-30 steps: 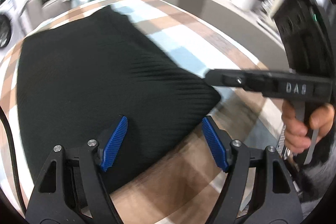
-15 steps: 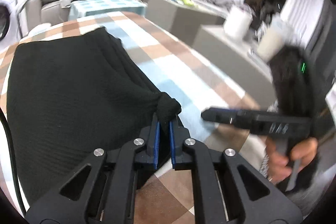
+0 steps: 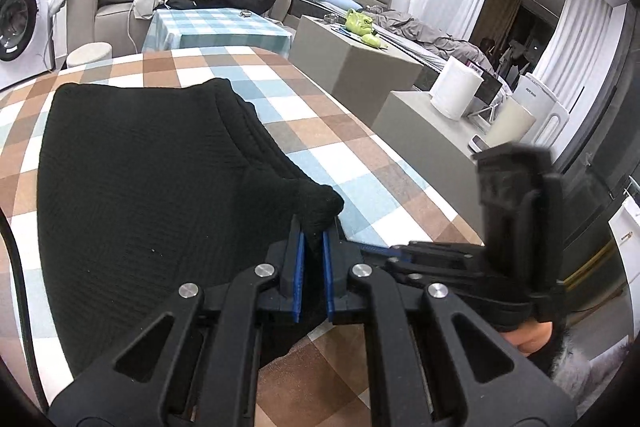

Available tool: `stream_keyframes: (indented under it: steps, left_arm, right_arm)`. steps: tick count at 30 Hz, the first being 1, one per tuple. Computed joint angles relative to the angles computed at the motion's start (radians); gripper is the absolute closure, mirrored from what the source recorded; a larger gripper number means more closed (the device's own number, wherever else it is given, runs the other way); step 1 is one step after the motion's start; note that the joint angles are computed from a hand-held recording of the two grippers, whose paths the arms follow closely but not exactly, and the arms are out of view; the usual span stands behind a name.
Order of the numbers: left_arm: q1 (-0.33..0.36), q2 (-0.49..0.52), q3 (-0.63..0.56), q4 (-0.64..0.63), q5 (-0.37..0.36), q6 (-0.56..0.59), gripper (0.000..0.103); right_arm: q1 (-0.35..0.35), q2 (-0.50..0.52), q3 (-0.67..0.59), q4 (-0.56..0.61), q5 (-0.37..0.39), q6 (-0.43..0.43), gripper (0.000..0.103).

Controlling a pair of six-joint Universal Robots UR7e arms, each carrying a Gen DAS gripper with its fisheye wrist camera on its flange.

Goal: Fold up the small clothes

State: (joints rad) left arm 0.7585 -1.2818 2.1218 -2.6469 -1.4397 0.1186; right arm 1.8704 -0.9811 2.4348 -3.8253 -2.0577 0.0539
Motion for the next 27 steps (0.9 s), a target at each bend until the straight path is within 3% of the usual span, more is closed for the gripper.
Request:
stream_keyframes:
  steps: [2,4,9,12,15,17,20,27]
  left_arm:
    - [-0.002,-0.009,0.003,0.0,-0.004,0.005,0.097]
    - [-0.008,-0.018,0.01,0.001,-0.009,0.01,0.097]
    - [-0.025,-0.003,0.032,0.006,-0.007,0.042,0.097]
    - [-0.022,0.028,0.045,0.003,-0.014,0.051,0.097]
    - [-0.021,0.054,0.056,0.008,-0.02,0.048,0.097]
    - [-0.031,0.062,0.068,0.001,-0.003,0.057,0.097]
    - [-0.033,0.068,0.076,-0.002,0.0,0.054,0.097]
    - [-0.033,0.069,0.088,-0.011,0.01,0.058,0.097]
  right_arm:
    - [0.028,0.006,-0.003,-0.055,0.018,-0.06,0.098]
    - [0.043,-0.013,0.003,-0.046,0.015,-0.058,0.098]
    - [0.023,-0.062,-0.001,0.191,-0.125,0.097,0.094]
    - [0.001,-0.081,0.024,0.102,-0.083,0.116,0.086]
    - [-0.046,-0.106,0.016,0.069,0.021,0.098,0.081]
    - [-0.081,-0.12,-0.021,0.114,0.094,0.083,0.078]
    - [-0.121,-0.129,-0.088,0.23,0.176,0.035,0.062]
    - [-0.152,-0.052,-0.293,0.445,0.19,-0.048,0.063]
